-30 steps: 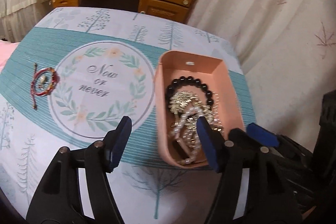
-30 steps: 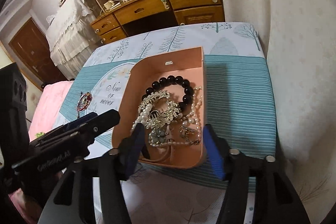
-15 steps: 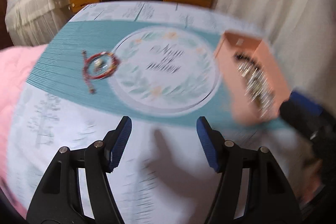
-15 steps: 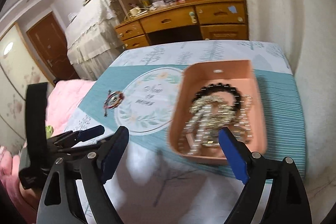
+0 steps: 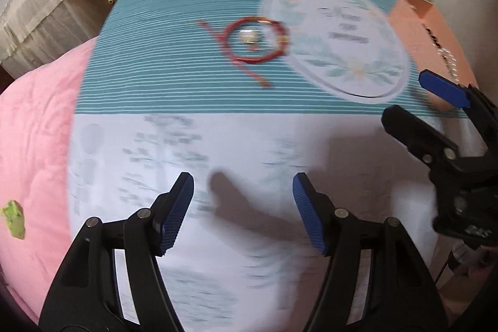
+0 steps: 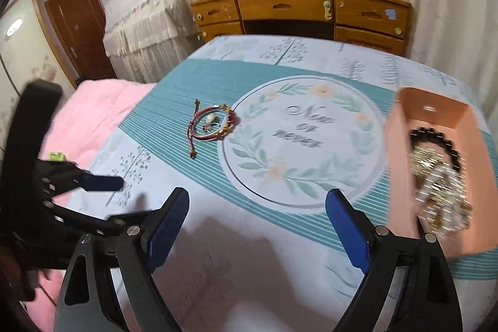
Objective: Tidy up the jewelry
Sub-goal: 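Move the right gripper to the red string bracelet and grasp it, then carry the red bracelet into the pink box with the right gripper while the left gripper grasps the pearl ring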
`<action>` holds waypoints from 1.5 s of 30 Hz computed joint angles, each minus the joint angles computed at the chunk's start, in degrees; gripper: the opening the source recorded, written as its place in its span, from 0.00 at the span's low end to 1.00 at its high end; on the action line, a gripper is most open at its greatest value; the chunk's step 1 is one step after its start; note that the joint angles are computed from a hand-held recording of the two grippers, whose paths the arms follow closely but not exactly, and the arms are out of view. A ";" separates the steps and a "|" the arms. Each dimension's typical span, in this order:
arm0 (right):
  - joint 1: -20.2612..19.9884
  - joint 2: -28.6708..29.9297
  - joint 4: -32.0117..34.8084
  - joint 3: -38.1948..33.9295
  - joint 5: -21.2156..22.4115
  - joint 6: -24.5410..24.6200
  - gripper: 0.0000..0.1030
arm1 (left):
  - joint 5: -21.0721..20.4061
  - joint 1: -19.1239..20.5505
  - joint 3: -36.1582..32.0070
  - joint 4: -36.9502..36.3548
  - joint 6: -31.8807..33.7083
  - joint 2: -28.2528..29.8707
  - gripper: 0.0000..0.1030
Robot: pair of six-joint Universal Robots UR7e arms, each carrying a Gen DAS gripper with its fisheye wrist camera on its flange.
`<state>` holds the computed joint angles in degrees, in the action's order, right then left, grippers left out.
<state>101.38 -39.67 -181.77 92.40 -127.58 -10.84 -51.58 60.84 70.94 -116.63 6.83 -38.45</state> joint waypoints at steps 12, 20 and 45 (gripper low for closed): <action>0.51 19.57 10.71 -29.27 -5.27 -3.47 0.89 | -3.36 5.35 -27.48 16.02 5.21 10.30 0.62; 0.98 28.19 10.90 -42.13 -10.83 -10.69 0.89 | -7.82 6.97 -42.34 20.67 6.15 17.24 0.62; -1.30 19.13 0.57 -29.88 -10.30 -3.20 0.64 | -22.00 7.65 -42.94 12.18 15.17 21.86 0.58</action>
